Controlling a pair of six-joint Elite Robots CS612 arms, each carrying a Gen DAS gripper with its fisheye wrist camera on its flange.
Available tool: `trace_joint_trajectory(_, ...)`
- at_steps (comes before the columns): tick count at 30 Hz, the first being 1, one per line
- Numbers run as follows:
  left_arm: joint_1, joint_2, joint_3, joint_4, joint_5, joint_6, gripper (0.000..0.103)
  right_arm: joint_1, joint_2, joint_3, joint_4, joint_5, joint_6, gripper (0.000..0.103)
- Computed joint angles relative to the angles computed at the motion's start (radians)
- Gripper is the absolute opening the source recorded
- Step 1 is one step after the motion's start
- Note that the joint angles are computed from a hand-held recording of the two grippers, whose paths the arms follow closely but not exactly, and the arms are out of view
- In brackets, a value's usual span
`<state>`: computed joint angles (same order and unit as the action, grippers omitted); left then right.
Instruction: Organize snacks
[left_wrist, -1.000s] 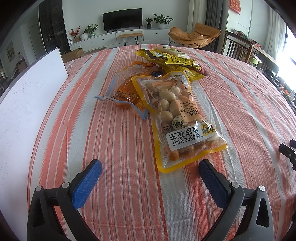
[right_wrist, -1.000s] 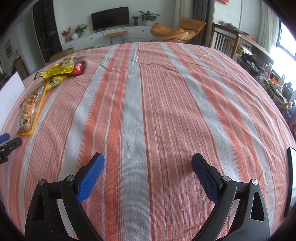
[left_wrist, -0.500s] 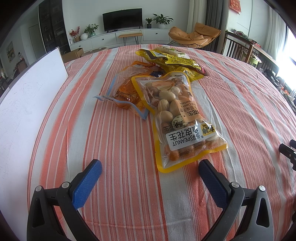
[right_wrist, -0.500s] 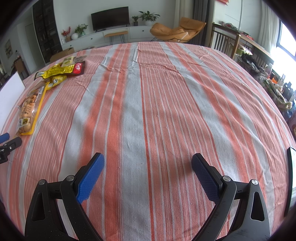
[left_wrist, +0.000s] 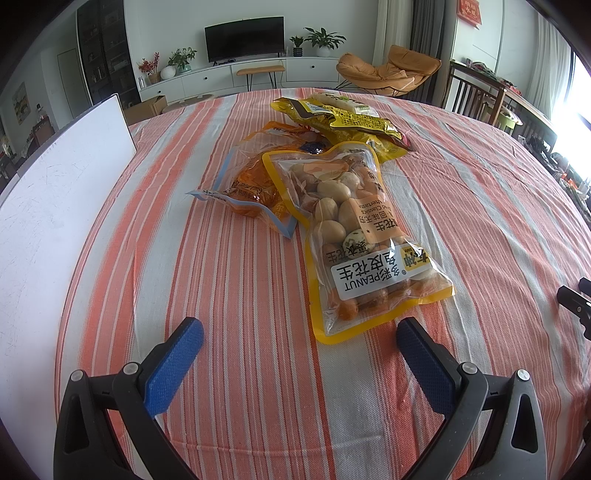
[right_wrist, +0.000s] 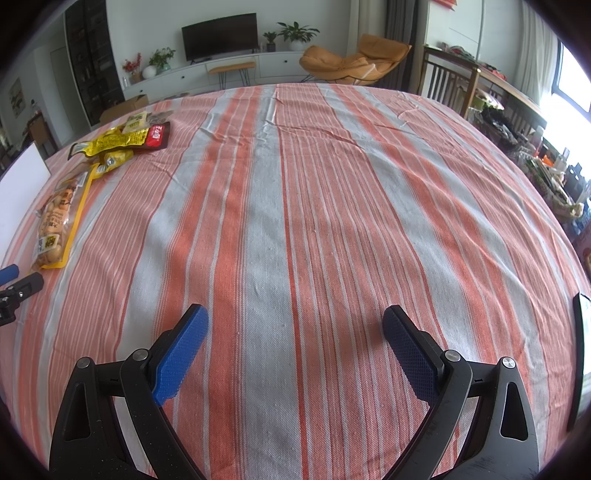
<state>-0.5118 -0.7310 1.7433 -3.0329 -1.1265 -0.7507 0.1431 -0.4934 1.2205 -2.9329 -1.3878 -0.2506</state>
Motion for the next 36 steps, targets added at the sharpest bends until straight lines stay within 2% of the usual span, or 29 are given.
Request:
trace_joint_trajectory(11, -0.001, -0.001, 0.0, 0.005, 0.002, -0.009, 0.103, 0.0, 0.0, 0.0, 0.001, 0.001, 0.001, 0.097)
trace_joint_trajectory(13, -0.004, -0.016, 0.005, 0.047, -0.025, -0.02, 0.103, 0.0, 0.0, 0.0, 0.0, 0.0, 0.001, 0.098)
trace_joint_trajectory(16, 0.003, -0.045, 0.027, 0.089, -0.125, 0.059, 0.103, 0.003, 0.007, -0.011, 0.006, 0.0, 0.002, 0.098)
trace_joint_trajectory(18, 0.001, -0.06, 0.072, 0.04, -0.148, 0.122, 0.103, 0.006, 0.011, -0.015, 0.006, -0.002, 0.002, 0.099)
trace_joint_trajectory(22, -0.003, -0.059, 0.133, -0.101, -0.125, 0.166, 0.103, 0.011, 0.017, -0.03, 0.025, -0.004, -0.007, 0.1)
trace_joint_trajectory(24, -0.015, -0.052, 0.152, -0.161, -0.089, 0.153, 0.103, 0.023, 0.01, -0.065, 0.152, -0.021, -0.004, 0.099)
trace_joint_trajectory(25, -0.019, -0.052, 0.154, -0.159, -0.074, 0.144, 0.103, 0.029, 0.004, -0.08, 0.212, 0.013, 0.007, 0.099)
trace_joint_trajectory(26, -0.021, -0.052, 0.156, -0.162, -0.069, 0.137, 0.103, 0.032, -0.005, -0.081, 0.231, 0.087, 0.019, 0.1)
trace_joint_trajectory(28, -0.021, -0.052, 0.158, -0.165, -0.07, 0.136, 0.103, 0.053, -0.018, -0.079, 0.221, 0.239, 0.005, 0.099)
trace_joint_trajectory(30, -0.021, -0.053, 0.157, -0.165, -0.071, 0.136, 0.103, 0.087, -0.013, -0.111, 0.263, 0.287, -0.047, 0.099)
trace_joint_trajectory(31, -0.021, -0.053, 0.157, -0.164, -0.072, 0.136, 0.103, 0.116, 0.003, -0.159, 0.337, 0.291, -0.088, 0.099)
trace_joint_trajectory(33, -0.021, -0.054, 0.158, -0.165, -0.071, 0.135, 0.103, 0.159, 0.041, -0.25, 0.461, 0.235, -0.138, 0.099)
trace_joint_trajectory(36, -0.021, -0.054, 0.158, -0.165, -0.071, 0.135, 0.103, 0.215, 0.117, -0.396, 0.583, 0.089, -0.153, 0.097)
